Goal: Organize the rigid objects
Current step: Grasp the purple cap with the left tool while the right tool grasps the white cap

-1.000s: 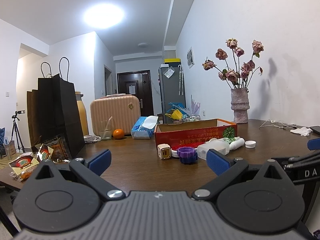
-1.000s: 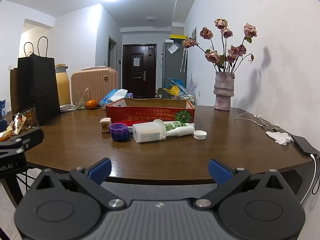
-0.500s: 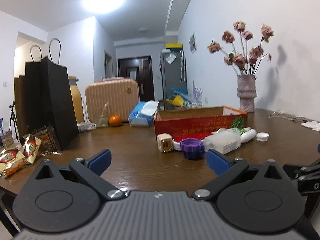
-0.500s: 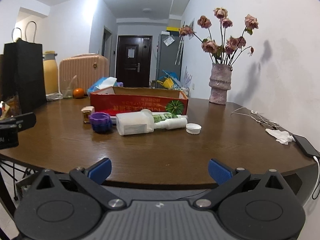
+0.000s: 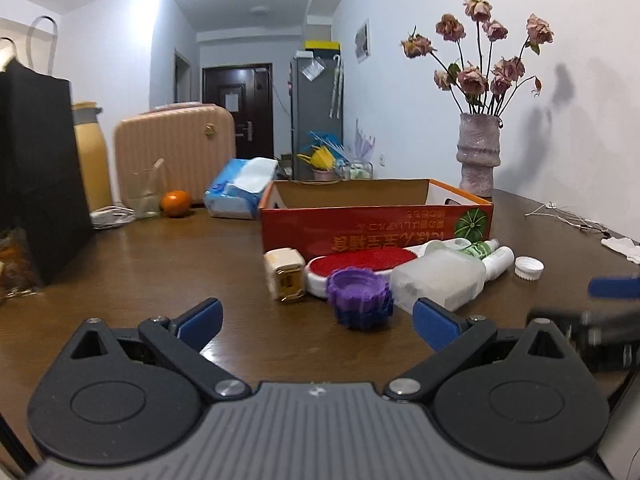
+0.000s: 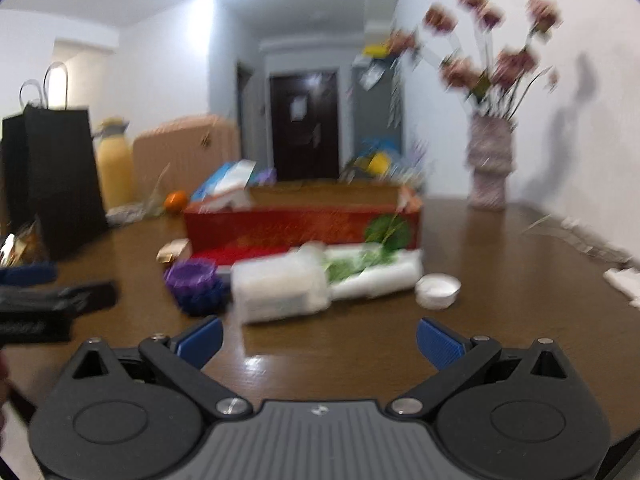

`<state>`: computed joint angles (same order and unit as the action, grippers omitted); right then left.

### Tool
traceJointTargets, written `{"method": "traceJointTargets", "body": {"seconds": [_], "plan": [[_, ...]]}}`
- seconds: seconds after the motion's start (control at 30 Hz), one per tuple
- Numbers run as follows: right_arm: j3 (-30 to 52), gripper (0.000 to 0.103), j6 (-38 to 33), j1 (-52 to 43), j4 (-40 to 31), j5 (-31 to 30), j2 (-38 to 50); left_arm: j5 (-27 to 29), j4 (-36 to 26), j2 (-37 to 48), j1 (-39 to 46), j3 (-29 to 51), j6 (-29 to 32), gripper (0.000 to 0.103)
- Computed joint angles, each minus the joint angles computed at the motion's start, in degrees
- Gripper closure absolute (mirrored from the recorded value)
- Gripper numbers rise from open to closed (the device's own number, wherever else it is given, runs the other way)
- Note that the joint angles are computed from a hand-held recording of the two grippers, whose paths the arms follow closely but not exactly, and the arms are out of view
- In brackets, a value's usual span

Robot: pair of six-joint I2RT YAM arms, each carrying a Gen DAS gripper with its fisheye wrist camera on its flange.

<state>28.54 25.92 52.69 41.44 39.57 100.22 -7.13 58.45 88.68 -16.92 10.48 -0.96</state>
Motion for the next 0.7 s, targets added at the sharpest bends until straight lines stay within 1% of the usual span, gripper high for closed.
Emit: {"method": "traceJointTargets", "body": {"seconds": [0.03, 0.1, 0.13, 0.17, 0.2, 0.23, 0.3, 0.33, 0.4, 0.47, 0.6, 0.63, 0.7], "plan": [[0.6, 0.0, -0.3, -0.8, -0.6, -1.9, 0.1, 0.3, -1.0, 1.5, 0.0, 2.2, 0.3, 0.0], [1.4, 0.0, -0.4, -1.8, -0.3, -4.9, 0.9, 0.9, -3.3, 4.3, 0.0, 6.6, 1.1, 0.006], [1.5, 0.0, -0.2, -2.2, 0.8, -6.0, 1.5, 1.8, -4.9, 5.5, 0.3, 8.7, 1.2, 0.012], [1.8, 0.0, 0.0, -2.1, 1.9, -6.7, 2.4, 2.8, -7.9, 6.5, 0.7, 11.3, 1.2, 0.021], [2.2, 0.003, -0.4, -2.4, 2.4, -8.0, 3.0, 3.6, -11.4, 7.4, 1.1, 13.9, 1.0, 0.025], [2.8, 0.007, -0.9, -2.6, 2.6, -8.9, 3.6, 4.9, -14.8, 8.2, 1.6, 16.3, 0.6, 0.032], [4.4, 0.01, -2.3, -2.8, 1.7, -9.8, 4.6, 7.0, -20.0, 9.8, 2.5, 20.2, -0.6, 0.033], [5.2, 0.01, -2.9, -2.9, 1.1, -9.7, 5.0, 7.4, -21.0, 10.5, 2.6, 21.3, -1.0, 0.032], [6.4, 0.01, -3.8, -3.5, 0.5, -9.3, 5.9, 7.8, -20.5, 11.4, 2.8, 21.8, -0.8, 0.032], [6.9, 0.01, -3.8, -4.9, 0.3, -9.0, 6.2, 7.8, -20.4, 12.4, 2.6, 22.6, -0.4, 0.029], [7.0, 0.013, -3.6, -9.2, 0.2, -9.3, 5.9, 7.6, -21.2, 14.5, 1.8, 24.9, 0.4, 0.029], [7.3, 0.014, -4.2, -10.6, -0.3, -9.4, 5.9, 7.6, -22.0, 14.8, 1.6, 25.5, 0.6, 0.03], [8.1, 0.015, -5.3, -13.3, -1.6, -8.7, 5.7, 8.3, -23.0, 15.3, 1.9, 26.6, 0.7, 0.037]]}}
